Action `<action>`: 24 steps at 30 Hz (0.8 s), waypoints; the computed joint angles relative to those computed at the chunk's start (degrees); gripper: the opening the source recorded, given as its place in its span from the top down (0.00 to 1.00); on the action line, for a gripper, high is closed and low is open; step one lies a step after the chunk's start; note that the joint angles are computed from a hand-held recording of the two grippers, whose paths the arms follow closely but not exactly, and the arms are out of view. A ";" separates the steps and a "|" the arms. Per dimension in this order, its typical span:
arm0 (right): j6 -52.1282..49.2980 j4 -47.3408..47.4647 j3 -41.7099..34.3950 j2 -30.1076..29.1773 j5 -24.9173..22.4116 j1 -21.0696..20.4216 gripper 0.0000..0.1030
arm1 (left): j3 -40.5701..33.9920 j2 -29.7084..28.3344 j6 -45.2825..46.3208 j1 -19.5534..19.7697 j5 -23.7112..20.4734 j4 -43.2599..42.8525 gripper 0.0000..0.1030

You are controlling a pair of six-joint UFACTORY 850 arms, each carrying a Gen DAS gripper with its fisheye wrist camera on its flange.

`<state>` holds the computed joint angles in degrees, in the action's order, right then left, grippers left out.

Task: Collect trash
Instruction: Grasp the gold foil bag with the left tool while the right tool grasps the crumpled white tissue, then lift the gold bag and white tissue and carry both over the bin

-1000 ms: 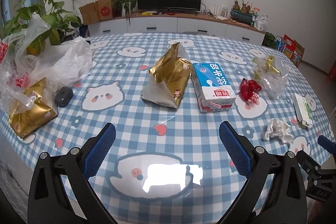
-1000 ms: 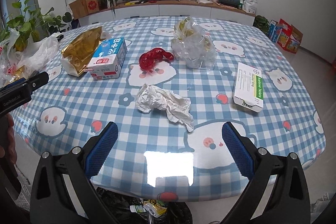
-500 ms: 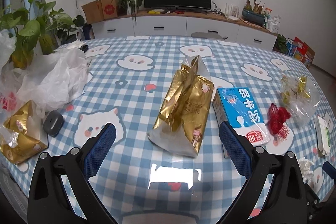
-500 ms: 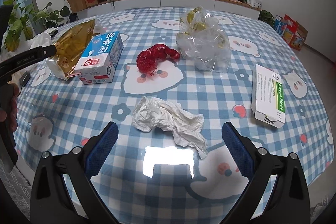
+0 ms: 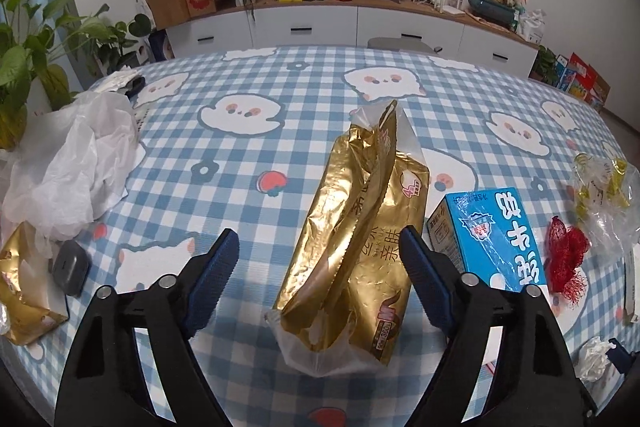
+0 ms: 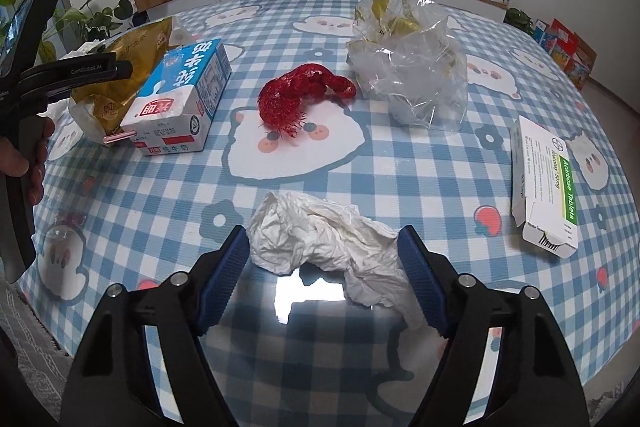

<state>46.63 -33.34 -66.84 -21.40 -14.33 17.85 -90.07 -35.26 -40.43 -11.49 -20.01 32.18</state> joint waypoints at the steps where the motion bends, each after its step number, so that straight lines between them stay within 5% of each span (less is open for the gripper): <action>1: -1.38 1.45 -0.25 -0.36 -0.10 -0.10 0.34 | -0.36 -0.38 0.33 -0.03 -0.26 -0.50 0.29; 13: 2.96 -2.31 -0.14 -0.45 0.30 -0.46 0.67 | -2.45 -2.75 10.23 0.47 -3.10 -12.12 0.80; 19: 3.20 -2.59 -0.06 -0.29 0.90 -0.70 0.82 | -2.18 -2.63 9.12 0.66 -3.27 -11.57 0.88; 24: 2.24 -1.65 -0.09 0.19 1.00 -0.70 0.85 | -1.40 -2.02 9.61 0.67 -3.01 -11.84 0.91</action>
